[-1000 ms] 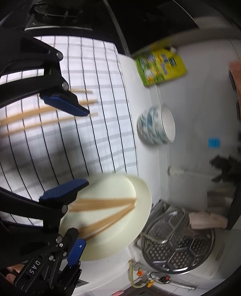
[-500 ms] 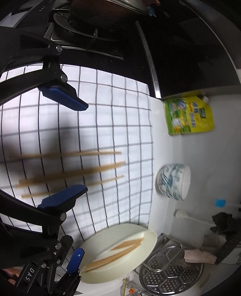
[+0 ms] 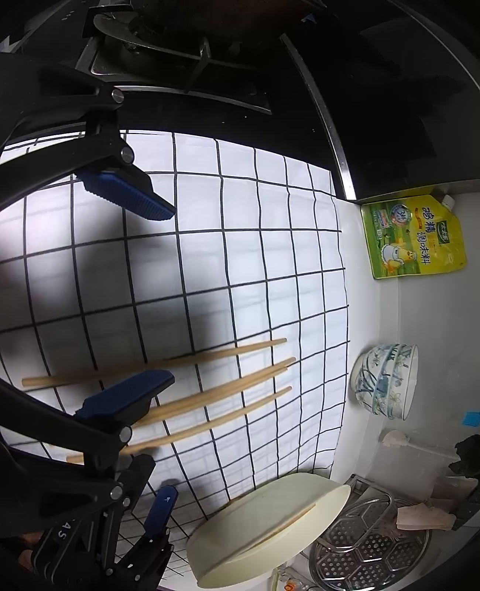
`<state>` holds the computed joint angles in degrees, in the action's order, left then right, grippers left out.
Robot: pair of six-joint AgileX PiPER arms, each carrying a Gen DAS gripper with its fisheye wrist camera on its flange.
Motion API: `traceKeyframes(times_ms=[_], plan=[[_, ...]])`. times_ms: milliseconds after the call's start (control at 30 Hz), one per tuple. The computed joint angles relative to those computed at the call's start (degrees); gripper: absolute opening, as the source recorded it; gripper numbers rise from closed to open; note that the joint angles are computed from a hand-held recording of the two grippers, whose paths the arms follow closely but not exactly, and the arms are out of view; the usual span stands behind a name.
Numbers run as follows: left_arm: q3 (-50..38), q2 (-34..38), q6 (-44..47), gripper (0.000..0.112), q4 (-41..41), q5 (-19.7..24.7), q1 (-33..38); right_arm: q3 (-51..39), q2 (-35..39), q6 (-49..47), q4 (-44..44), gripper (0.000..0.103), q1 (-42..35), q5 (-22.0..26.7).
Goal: Organize utensils
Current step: 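Move both open grippers back over the remaining chopsticks on the cloth, then close the right gripper on one chopstick while the left gripper grasps another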
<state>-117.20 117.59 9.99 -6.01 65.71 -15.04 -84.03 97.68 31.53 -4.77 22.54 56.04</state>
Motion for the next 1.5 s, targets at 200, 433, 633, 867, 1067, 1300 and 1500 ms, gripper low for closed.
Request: traceKeyframes(times_ms=[200,433,633,867,1067,1300,1500], plan=[[0.0,1.1,1.7,0.081,-0.9,0.0,0.5,-3.1,3.9,3.4,-5.3,0.05,3.1,2.6],[1.1,1.5,2.3,0.081,-1.1,-0.6,-0.3,-1.6,3.3,6.3,-8.3,0.05,3.5,3.3],[2.7,1.5,1.5,0.081,-0.3,-1.7,-1.8,1.5,0.6,5.2,-6.8,0.05,1.2,2.2],[3.3,2.3,-0.6,0.081,1.9,-3.4,-3.0,1.3,0.7,3.9,-7.5,0.05,1.4,1.5],[4.9,1.8,-1.7,0.072,3.1,-4.5,-3.6,0.4,2.4,4.0,-8.9,0.05,2.4,1.1],[6.2,0.8,1.3,0.039,1.5,-5.6,-4.2,0.3,2.9,2.4,-9.2,0.028,3.2,-0.9],[4.8,1.3,3.2,0.007,-0.3,-3.8,-4.3,-0.5,3.2,0.5,-6.7,0.006,2.3,-0.9]])
